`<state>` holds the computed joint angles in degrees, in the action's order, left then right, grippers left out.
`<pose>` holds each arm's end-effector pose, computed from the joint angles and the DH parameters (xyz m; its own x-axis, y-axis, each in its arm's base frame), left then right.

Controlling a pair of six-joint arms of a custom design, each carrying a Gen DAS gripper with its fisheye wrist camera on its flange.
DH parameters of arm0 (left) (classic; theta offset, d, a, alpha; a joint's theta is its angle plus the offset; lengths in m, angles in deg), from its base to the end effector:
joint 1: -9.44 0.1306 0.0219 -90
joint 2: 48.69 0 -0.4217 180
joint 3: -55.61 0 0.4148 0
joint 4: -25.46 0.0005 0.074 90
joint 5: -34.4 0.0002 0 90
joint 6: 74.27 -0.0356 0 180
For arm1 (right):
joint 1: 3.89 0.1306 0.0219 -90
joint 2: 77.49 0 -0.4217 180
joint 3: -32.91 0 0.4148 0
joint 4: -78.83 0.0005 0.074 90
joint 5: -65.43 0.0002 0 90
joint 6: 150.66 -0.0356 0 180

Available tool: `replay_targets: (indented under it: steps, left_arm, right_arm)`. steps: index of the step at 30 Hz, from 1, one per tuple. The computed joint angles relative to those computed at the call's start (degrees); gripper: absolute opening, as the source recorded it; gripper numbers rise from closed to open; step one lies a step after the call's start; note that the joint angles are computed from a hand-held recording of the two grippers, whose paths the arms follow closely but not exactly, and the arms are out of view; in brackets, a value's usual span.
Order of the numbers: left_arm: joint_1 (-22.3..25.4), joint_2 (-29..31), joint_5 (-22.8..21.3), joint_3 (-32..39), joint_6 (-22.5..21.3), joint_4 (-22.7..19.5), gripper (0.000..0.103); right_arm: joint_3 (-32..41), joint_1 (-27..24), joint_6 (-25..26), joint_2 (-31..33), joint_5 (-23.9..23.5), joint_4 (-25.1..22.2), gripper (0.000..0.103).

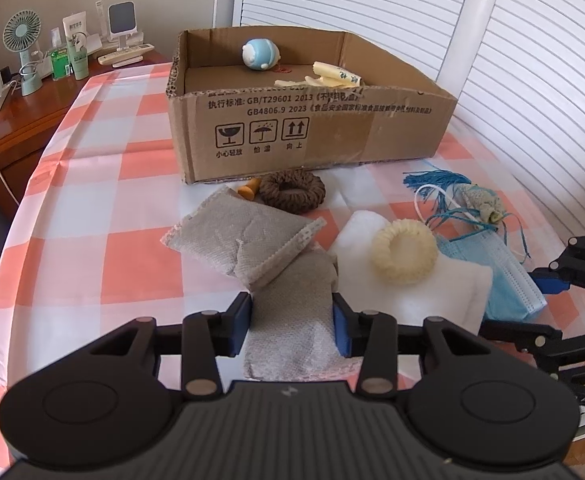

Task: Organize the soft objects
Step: 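Grasp the blue face mask with right gripper while left lifts the grey sachet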

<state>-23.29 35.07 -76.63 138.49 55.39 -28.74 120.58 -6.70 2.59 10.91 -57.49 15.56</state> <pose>0.3869 -0.2341 0.4554 -0.7428 -0.2307 -0.6285 -0.1847 0.9729 -0.1388 0.4706 -0.0042 0.4534 -0.2283 -0.7393 -0.6335 -0.8902 0.4220 -0.1716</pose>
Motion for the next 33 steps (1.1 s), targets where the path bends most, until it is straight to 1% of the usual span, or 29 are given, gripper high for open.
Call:
replay_targets:
  steps: [2,8,10,13,15,20,22,23,24,25,27,29,31,32,33]
  left_arm:
    - [-0.1,0.0,0.2,0.1,-0.2,0.0,0.038]
    - [-0.3,-0.4,0.1,0.5,-1.3,-0.9,0.034]
    - [-0.4,-0.7,0.0,0.6,-1.4,-1.2,0.033]
    - [-0.6,-1.2,-0.3,0.6,-1.5,-1.4,0.033]
    - [-0.8,-1.6,-0.6,0.7,-1.7,-1.4,0.032]
    - [-1.5,-2.2,-2.1,1.2,-3.3,-1.6,0.033]
    - [-1.6,-2.2,-2.7,1.1,-3.2,-1.8,0.045]
    - [-1.7,-2.0,-3.3,1.0,-2.3,-2.2,0.056]
    - [-1.6,-1.8,-3.5,0.9,-1.6,-2.5,0.064]
    - [-1.6,-1.7,-3.6,0.6,-1.1,-2.5,0.065]
    - [-1.5,-1.7,-3.4,-0.1,0.1,-1.7,0.065]
    - [-1.1,-1.6,-2.2,-0.9,0.0,-0.4,0.064]
    - [-0.7,-0.7,-1.2,-0.7,0.7,-0.7,0.063]
    - [-0.8,-0.6,-1.4,-0.9,0.5,-0.1,0.059]
    - [-0.8,-0.5,-1.5,-0.9,0.0,0.2,0.050]
  right_arm:
    - [0.8,-0.3,-0.4,0.4,-0.9,-1.6,0.033]
    - [6.6,-2.0,-1.0,3.5,-7.5,-11.6,0.033]
    - [8.5,-2.6,-1.6,4.5,-9.7,-14.3,0.033]
    - [10.3,-3.1,-2.3,5.1,-12.3,-16.8,0.033]
    - [10.7,-3.3,-2.6,5.0,-13.3,-16.9,0.033]
    - [10.7,-3.4,-3.8,4.3,-13.8,-14.9,0.033]
    - [10.3,-3.4,-4.4,3.9,-13.6,-14.1,0.033]
    - [10.2,-3.5,-4.5,3.8,-13.6,-14.0,0.033]
    - [10.1,-3.6,-4.5,3.9,-13.6,-14.0,0.033]
    - [10.1,-3.6,-4.6,3.9,-13.6,-14.0,0.033]
    - [9.8,-3.7,-4.7,3.8,-13.3,-13.8,0.033]
    - [9.7,-3.7,-4.9,3.8,-12.9,-13.6,0.033]
    - [9.6,-3.7,-5.2,3.7,-12.7,-13.2,0.033]
    - [9.5,-3.8,-5.2,3.6,-12.7,-13.1,0.033]
    - [9.5,-3.8,-5.4,3.5,-12.6,-12.9,0.033]
